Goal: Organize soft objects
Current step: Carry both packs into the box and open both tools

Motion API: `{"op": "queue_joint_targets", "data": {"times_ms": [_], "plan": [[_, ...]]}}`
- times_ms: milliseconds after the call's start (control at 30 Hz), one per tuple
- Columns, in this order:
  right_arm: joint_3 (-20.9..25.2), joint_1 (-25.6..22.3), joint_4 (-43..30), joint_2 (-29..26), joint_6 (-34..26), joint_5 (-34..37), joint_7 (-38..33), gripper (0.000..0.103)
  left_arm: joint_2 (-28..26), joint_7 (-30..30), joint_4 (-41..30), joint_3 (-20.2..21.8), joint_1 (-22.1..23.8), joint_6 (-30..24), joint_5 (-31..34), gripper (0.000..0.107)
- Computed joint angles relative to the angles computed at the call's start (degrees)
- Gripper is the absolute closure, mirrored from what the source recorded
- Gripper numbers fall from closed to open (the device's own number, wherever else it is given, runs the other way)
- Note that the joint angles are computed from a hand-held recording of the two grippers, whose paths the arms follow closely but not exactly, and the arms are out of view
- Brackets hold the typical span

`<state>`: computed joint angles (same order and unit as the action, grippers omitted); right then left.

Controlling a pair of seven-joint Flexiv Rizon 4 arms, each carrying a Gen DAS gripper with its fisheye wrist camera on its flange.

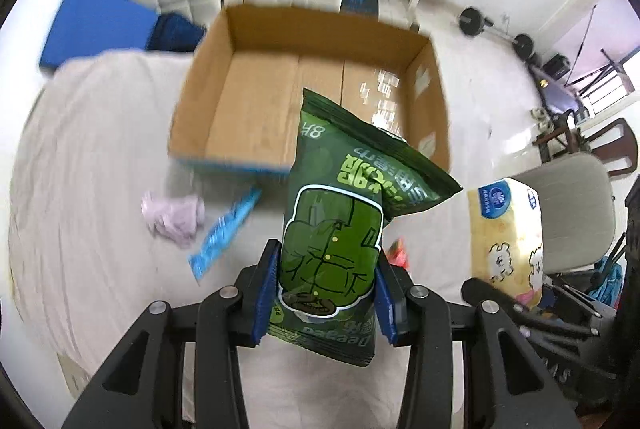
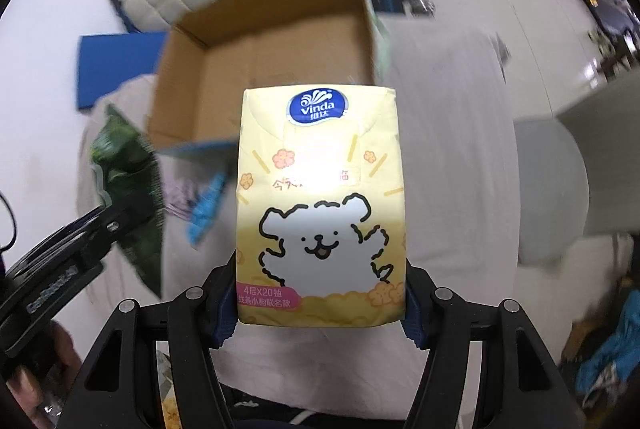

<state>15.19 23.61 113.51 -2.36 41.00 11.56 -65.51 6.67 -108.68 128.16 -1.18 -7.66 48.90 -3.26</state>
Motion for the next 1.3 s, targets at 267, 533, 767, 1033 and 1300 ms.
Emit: {"op": "queue_joint_targets", "data": {"times_ms": [267,533,767,1033,1300], "plan": [[-0.88,2.68,-10.23,-8.8,0.35,-8.61,4.75,0.036,-7.15,5.73,-8.49,1.01,2.55,0.93,-1.73,0.068],[-2.03,4.12,-23.44,-23.64,-3.21,-13.03,6.46,0.036,-18.62,11.48,-17.79,1.55,5.26,-0.65,-5.2,0.068],[-3.44,4.35,-35.47,-36.96,-6.99,-14.67,4.34,0.036,-30.36,16.8,-24.76,0.16,8.26,-4.05,-13.36,0.068],[-4.43,4.05,-42.86,-45.71,-8.9,-15.02,3.77,0.036,-41.86,19.09,-33.83,-1.85,10.51,-10.84,-19.7,0.068],[-4.93,4.3,-47.56,-49.46,-12.62,-16.1,0.67,0.034,-47.2,16.45,-41.46,-0.36,8.88,-16.86,-16.67,0.067]]}}
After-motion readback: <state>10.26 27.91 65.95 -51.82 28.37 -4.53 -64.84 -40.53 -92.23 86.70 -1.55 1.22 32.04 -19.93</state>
